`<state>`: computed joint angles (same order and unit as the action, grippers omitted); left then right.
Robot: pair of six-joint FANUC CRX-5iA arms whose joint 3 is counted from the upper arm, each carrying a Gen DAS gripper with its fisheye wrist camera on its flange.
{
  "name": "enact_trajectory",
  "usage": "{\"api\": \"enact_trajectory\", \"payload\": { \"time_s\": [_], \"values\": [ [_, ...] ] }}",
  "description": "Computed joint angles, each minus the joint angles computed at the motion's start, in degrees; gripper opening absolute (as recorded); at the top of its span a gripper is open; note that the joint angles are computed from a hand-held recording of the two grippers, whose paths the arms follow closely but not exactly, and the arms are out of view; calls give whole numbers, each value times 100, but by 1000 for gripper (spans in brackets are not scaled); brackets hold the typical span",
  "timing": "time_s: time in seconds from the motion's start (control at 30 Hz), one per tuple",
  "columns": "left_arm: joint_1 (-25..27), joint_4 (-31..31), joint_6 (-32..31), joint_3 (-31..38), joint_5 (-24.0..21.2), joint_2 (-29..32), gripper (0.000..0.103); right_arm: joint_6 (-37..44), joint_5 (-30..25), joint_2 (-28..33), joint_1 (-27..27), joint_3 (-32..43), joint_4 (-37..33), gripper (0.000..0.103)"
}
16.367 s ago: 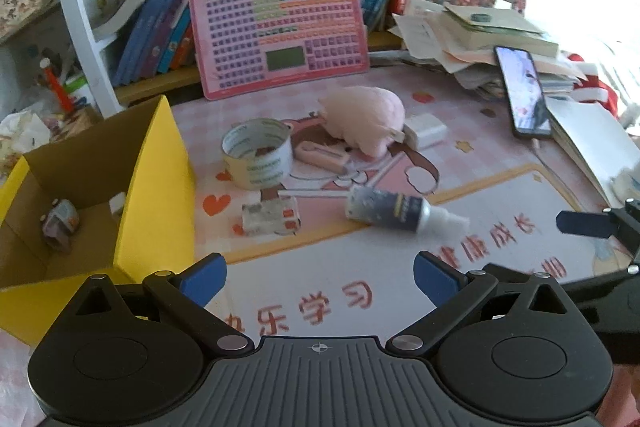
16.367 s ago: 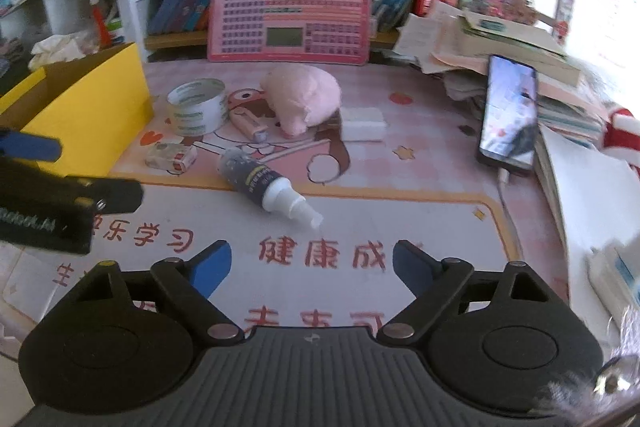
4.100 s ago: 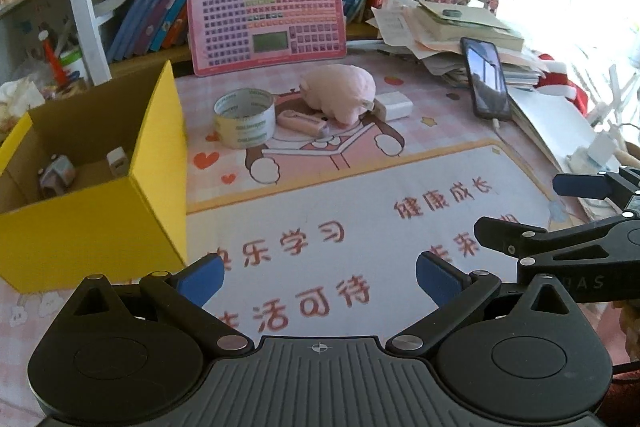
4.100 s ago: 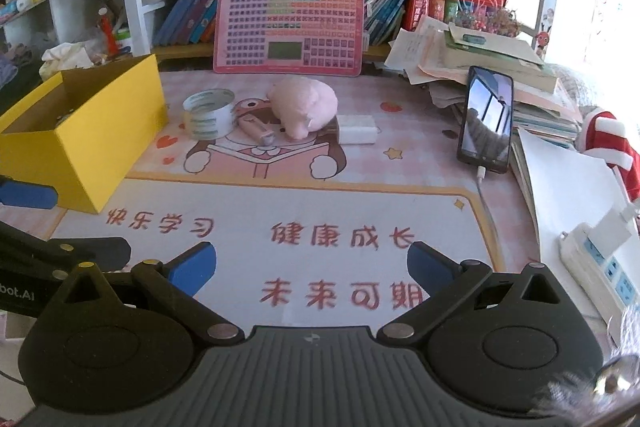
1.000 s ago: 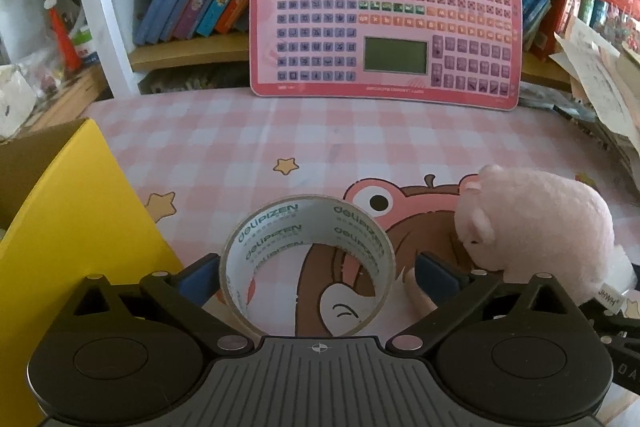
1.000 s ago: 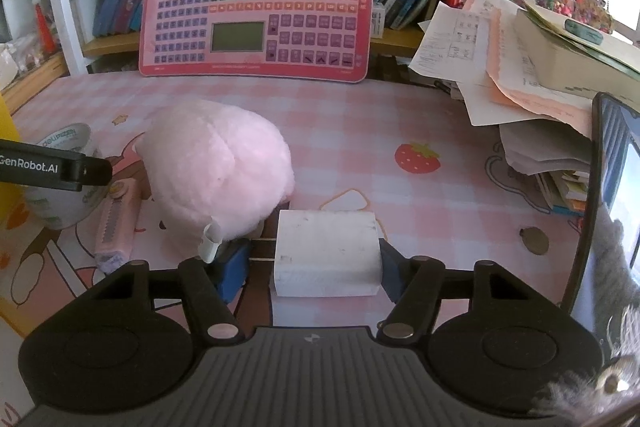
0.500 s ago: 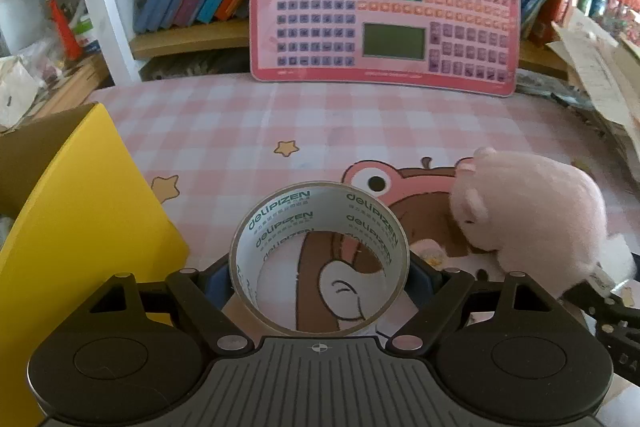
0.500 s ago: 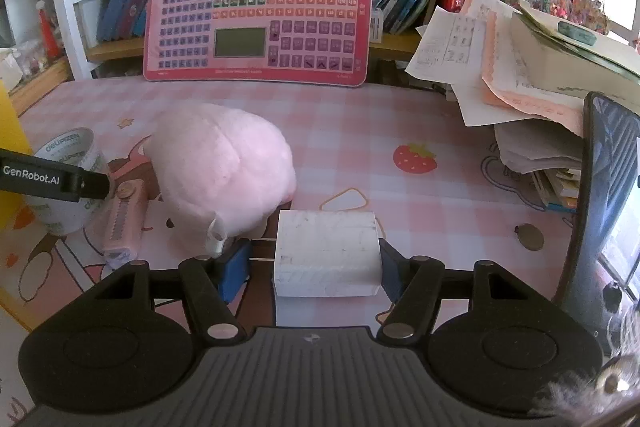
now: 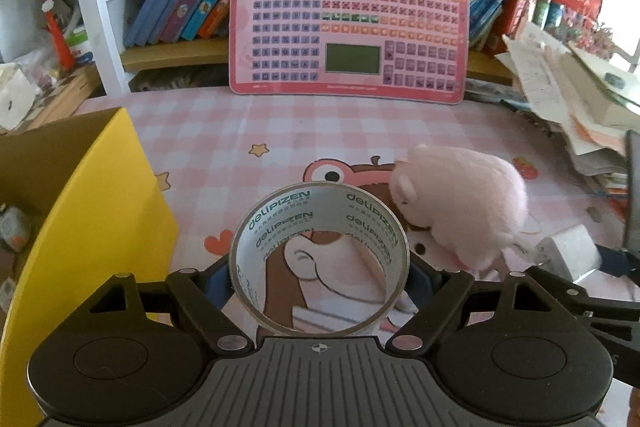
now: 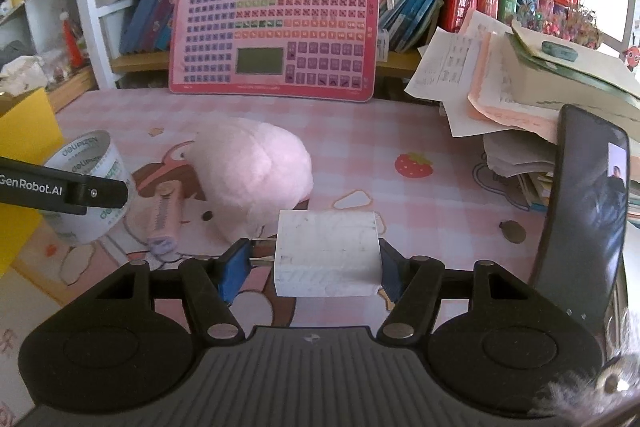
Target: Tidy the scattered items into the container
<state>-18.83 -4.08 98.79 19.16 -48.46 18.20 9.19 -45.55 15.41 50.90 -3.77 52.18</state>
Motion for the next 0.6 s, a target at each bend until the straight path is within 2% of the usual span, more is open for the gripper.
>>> {"api": "enact_trajectory", "payload": {
  "time_s": [0.27, 0.6],
  "values": [
    [62, 375, -353, -739, 201, -651, 85, -496, -172, -389, 362, -364, -1, 63],
    [246, 1144, -966, -1638, 307, -1466, 85, -521, -468, -692, 957, -518, -10, 63]
  ]
}}
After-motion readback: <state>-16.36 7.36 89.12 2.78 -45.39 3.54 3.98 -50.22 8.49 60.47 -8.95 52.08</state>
